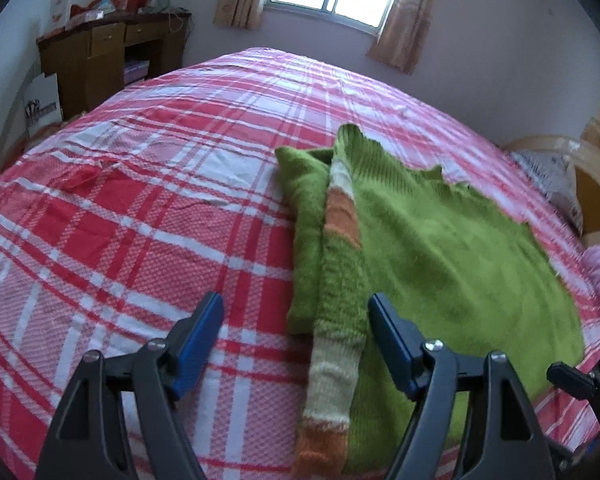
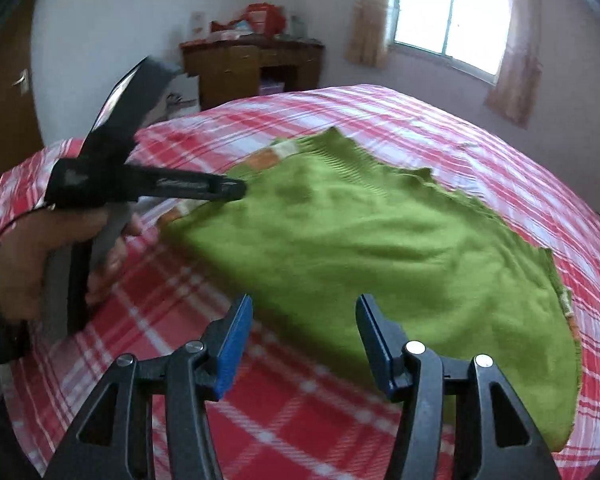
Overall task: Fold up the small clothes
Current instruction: 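Move the right tool along the folded sweater's edge beside the left tool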
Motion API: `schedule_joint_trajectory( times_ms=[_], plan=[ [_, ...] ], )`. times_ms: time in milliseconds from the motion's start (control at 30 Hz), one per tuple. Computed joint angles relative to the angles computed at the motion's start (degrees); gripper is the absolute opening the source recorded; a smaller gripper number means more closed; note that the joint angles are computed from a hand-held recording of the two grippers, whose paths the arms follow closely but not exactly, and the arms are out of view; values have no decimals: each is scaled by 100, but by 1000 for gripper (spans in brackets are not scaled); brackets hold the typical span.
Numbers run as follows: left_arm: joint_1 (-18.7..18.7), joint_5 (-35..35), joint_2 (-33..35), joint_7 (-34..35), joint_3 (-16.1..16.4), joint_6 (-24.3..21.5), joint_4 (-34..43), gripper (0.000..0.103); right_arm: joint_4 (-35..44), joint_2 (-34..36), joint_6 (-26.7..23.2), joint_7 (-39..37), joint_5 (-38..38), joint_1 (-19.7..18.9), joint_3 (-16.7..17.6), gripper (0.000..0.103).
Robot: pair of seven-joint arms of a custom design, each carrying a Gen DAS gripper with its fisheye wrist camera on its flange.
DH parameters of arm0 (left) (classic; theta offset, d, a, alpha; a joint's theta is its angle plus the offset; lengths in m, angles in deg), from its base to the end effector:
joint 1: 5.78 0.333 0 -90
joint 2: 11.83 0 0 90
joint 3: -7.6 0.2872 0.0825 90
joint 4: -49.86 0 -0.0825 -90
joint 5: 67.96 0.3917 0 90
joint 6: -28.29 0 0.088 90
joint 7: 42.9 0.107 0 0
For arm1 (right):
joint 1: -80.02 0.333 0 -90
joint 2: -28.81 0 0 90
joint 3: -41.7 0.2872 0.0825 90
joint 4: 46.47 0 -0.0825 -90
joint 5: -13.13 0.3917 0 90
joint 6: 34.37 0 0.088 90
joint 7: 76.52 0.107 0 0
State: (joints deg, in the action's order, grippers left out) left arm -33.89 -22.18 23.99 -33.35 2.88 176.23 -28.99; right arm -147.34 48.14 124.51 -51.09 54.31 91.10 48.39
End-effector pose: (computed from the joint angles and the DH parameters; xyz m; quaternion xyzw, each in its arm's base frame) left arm 0.6355 -0.4083 0.3848 -0.7430 0.5488 -0.3180 0.2134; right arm 0.6612 0.1738 0.4134 -0.8571 0.3341 -0.1950 0.3402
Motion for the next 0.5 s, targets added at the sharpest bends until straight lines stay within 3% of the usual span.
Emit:
schedule_joint_trajectory(
  times_ms=[333, 500],
  plan=[
    [-7, 148, -222, 77, -39, -42, -328, 79, -262, -46, 470, -195, -124, 240, 46, 55],
    [74, 200, -371, -66, -43, 282, -599, 79, -343, 19, 861, -125, -444, 424, 32, 55]
  ],
)
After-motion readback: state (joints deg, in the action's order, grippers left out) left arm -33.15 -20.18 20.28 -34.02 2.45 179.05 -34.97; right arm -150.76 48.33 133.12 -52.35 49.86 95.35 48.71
